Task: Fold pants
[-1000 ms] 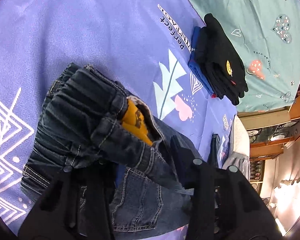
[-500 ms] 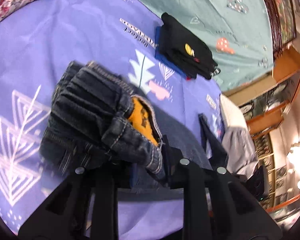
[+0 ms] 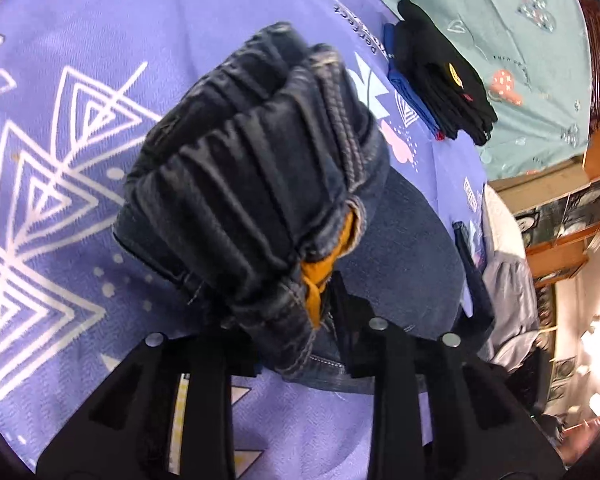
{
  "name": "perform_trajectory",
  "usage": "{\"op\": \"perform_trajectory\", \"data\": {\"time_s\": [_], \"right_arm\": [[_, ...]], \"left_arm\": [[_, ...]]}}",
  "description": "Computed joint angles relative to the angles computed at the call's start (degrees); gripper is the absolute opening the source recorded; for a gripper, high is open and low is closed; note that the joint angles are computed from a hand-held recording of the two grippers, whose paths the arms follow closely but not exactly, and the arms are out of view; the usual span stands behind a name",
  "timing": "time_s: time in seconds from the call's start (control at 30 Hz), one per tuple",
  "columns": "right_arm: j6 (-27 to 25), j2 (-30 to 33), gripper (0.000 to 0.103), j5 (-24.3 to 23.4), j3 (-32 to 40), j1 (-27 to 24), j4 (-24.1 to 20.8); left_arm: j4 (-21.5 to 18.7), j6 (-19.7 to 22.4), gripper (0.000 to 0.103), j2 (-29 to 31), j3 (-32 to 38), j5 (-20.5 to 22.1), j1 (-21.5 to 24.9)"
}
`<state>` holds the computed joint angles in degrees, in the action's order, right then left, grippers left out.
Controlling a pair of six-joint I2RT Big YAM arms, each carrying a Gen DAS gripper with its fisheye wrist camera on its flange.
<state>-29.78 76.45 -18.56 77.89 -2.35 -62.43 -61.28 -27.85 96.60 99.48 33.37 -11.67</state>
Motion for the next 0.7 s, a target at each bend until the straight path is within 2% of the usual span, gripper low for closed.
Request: {"op": "perform_trajectory", "data": {"time_s": [0.07, 0.1, 0.13, 0.17, 0.23, 0.27, 0.3, 0.33, 0.37, 0.4, 0.43, 0.5, 0.53, 0.6, 0.63, 0.67, 0.7], "right_arm": [[1.38, -0.10, 0.008, -0.20, -0.05, 0.02, 0.20], [1.79, -0.44, 0.013, -0.02, -0.27, 0.02, 0.17], [2.46, -0.82, 0.022, -0.12, -0.01, -0.41, -0.44], [2.69, -1.07, 0.026, -0.94, 0.36, -1.26, -1.30], [4.29, -2.28, 0.046, -3.17, 1.28, -3.61, -1.51], [6.25, -3.23, 0.051, -3.90, 2.05, -5.82, -0.01], [8.96, -3.71, 0.060, -2.93, 2.91, -7.74, 2.00], [12.75, -3.83, 0.078, -0.43, 4.06, -9.88, 4.32], [16.77, -3.46, 0.092, 3.83, 5.21, -11.55, 6.61], [19.86, -2.82, 0.102, 7.40, 6.22, -12.61, 8.08], [21.46, -0.98, 0.102, 9.47, 8.43, -13.40, 7.37], [20.04, 5.56, 0.102, 14.22, 15.06, -12.40, 2.34], [20.10, 7.28, 0.102, 17.18, 16.19, -11.51, 2.31], [18.89, 12.13, 0.102, 26.97, 18.58, -8.67, 2.55], [18.06, 14.14, 0.098, 31.28, 19.14, -7.77, 2.28], [17.06, 16.47, 0.087, 35.14, 19.79, -7.36, 0.77], [16.02, 17.79, 0.036, 36.39, 20.09, -7.55, -1.32]], "left_arm": [[0.38, -0.72, 0.029, -0.17, -0.25, 0.15, 0.05], [-0.30, -0.37, 0.030, -0.45, -0.35, 0.48, 0.17], [-1.90, 0.56, 0.030, -0.55, 0.03, 1.11, 0.24], [-5.18, 2.53, 0.029, -0.49, 0.90, 2.66, 0.61], [-9.74, 5.23, 0.040, -1.43, 1.39, 3.63, 0.98], [-11.51, 6.45, 0.050, -2.26, 1.59, 3.31, 1.22], [-12.17, 7.45, 0.068, -4.10, 1.31, 1.09, 1.19], [-11.29, 8.00, 0.069, -5.78, 0.86, -0.12, 1.10], [-10.50, 9.03, 0.069, -7.11, 0.70, 0.18, 1.02], [-9.11, 10.09, 0.069, -8.48, 0.84, 0.68, 0.45], [-7.42, 10.71, 0.074, -9.36, 0.87, 0.08, -0.36], [-3.03, 12.41, 0.083, -9.99, 1.09, -3.47, -3.38], [-2.65, 12.75, 0.083, -9.24, 1.68, -4.85, -4.48], [-3.11, 12.28, 0.083, -5.80, 3.56, -7.03, -6.62], [-3.08, 11.62, 0.083, -4.15, 4.22, -8.14, -7.23], [-3.24, 10.90, 0.083, -2.48, 4.97, -10.40, -7.95], [-3.58, 10.20, 0.082, -0.69, 5.47, -12.27, -8.43]]}}
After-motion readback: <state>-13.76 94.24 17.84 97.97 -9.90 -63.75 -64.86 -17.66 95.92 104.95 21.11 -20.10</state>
